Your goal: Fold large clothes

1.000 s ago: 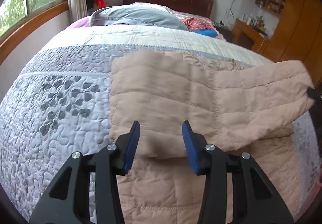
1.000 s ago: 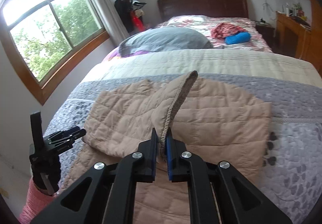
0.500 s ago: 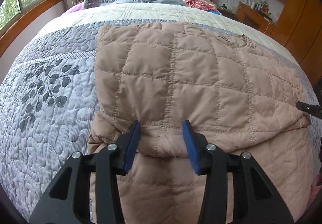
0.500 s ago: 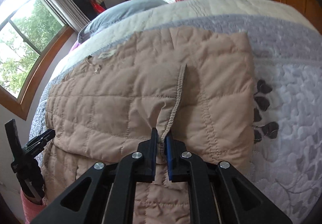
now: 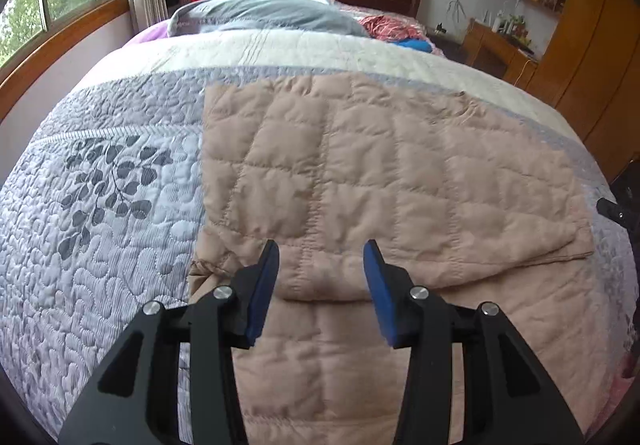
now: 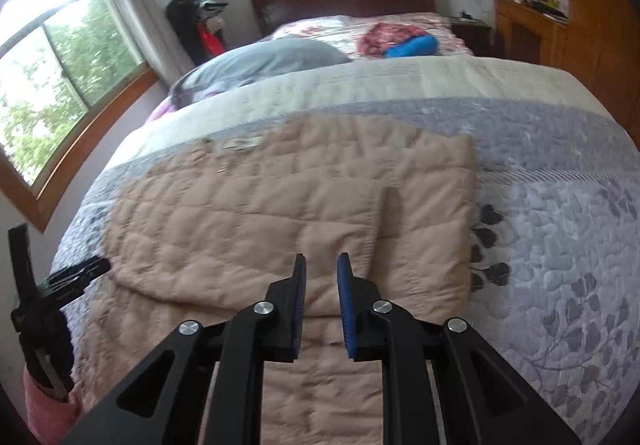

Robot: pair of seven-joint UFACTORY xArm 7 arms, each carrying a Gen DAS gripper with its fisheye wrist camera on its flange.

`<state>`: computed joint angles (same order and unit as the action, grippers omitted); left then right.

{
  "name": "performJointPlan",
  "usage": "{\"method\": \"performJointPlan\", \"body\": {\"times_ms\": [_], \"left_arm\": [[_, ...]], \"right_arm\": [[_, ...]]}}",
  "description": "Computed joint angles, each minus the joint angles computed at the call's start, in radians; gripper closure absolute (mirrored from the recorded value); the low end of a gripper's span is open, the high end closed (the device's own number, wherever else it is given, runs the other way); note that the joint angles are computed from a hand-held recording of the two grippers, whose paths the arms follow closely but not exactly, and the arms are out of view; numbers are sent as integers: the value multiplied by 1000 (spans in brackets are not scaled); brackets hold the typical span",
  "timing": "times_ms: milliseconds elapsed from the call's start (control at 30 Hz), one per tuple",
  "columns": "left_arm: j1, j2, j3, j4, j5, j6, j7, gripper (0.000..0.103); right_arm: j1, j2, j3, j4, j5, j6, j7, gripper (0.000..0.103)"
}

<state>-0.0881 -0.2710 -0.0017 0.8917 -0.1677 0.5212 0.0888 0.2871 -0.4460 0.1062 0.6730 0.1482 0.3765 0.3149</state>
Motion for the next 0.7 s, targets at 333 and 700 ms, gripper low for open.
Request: {"method": "performJointPlan", "body": {"times_ms": [333,700], "left_arm": [[-28,83,-74,43,115,2,-127,59],[-42,158,-51,62,67,-12,-75,58]], "right_arm": [[74,232,37,164,67,54,-23,86],[40,342,60,206,-31,57,55,92]]}}
